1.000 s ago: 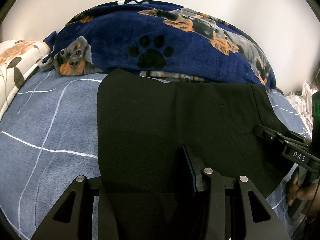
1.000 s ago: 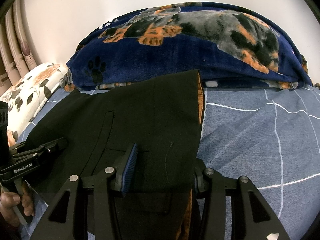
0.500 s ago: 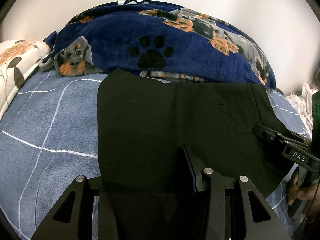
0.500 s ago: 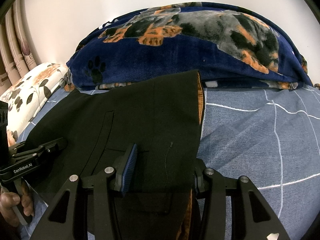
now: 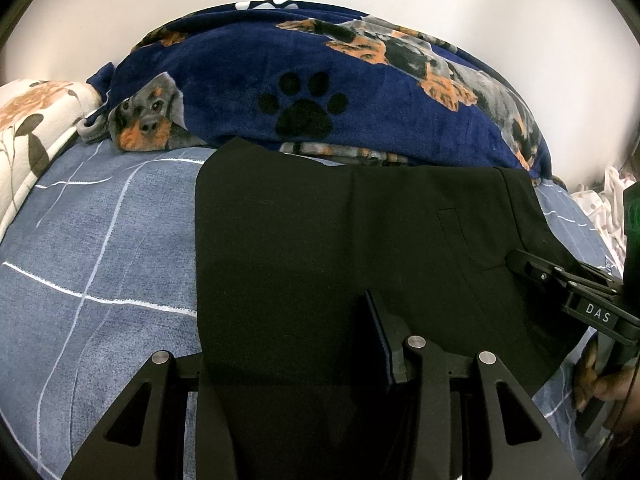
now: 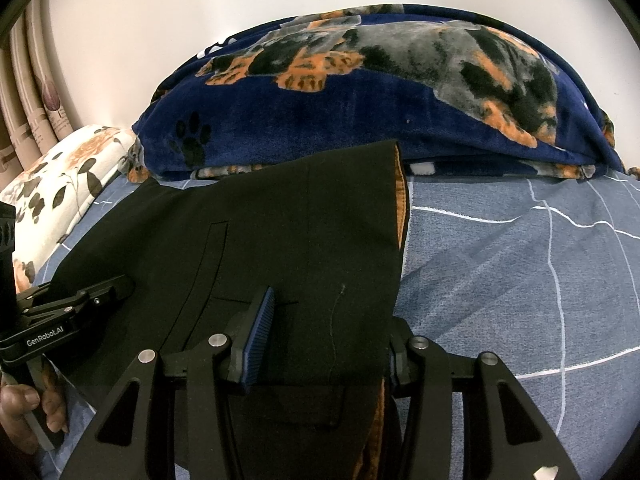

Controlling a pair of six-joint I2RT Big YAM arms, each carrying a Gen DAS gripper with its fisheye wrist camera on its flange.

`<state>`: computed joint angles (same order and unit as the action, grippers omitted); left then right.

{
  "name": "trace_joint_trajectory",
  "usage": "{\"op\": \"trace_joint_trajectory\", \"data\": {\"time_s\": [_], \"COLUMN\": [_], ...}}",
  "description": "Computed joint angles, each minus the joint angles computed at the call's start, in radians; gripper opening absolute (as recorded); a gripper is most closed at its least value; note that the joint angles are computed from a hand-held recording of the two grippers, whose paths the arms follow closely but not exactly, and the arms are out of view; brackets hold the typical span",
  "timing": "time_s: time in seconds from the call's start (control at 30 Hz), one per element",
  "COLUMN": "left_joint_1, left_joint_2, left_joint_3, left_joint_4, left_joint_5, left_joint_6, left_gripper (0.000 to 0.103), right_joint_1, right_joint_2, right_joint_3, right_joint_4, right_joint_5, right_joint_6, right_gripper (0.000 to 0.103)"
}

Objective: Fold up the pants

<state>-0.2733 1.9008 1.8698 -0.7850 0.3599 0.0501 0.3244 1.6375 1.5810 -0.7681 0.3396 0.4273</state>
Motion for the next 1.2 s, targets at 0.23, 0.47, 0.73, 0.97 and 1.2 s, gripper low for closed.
{"op": "trace_joint_trajectory", "data": {"time_s": [0.23, 0.47, 0.73, 0.97, 1.2], "left_joint_1": [0.000, 0.000, 0.001, 0.001, 0.001], "left_joint_2": [0.000, -0.001, -0.001, -0.003, -0.003], "left_joint_3": [0.000, -0.001, -0.001, -0.004, -0.004], "left_joint_4": [0.000, 0.001, 0.002, 0.003, 0.004], "left_joint_5": [0.001, 0.000, 0.001, 0.001, 0.002], "left_joint_6": [-0.001, 0.000, 0.000, -0.001, -0.001], "left_gripper": [0.042, 0.042, 0.042, 0.042, 0.042], "right_joint_1": [0.001, -0.001, -0.001, -0.002, -0.001], "right_joint_2": [-0.001, 0.003, 0.003, 0.003, 0.003], "right_joint_3": [0.001, 0.003, 0.005, 0.005, 0.005], "right_joint_4": [-0.002, -0.002, -0.003, -0.003, -0.005], "right_joint_5": [0.001, -0.001, -0.001, -0.001, -0.001], "right_joint_6": [0.000, -0.003, -0.003, -0.004, -0.004], "right_gripper": [0.043, 0.044, 0.044, 0.044, 0.045]}}
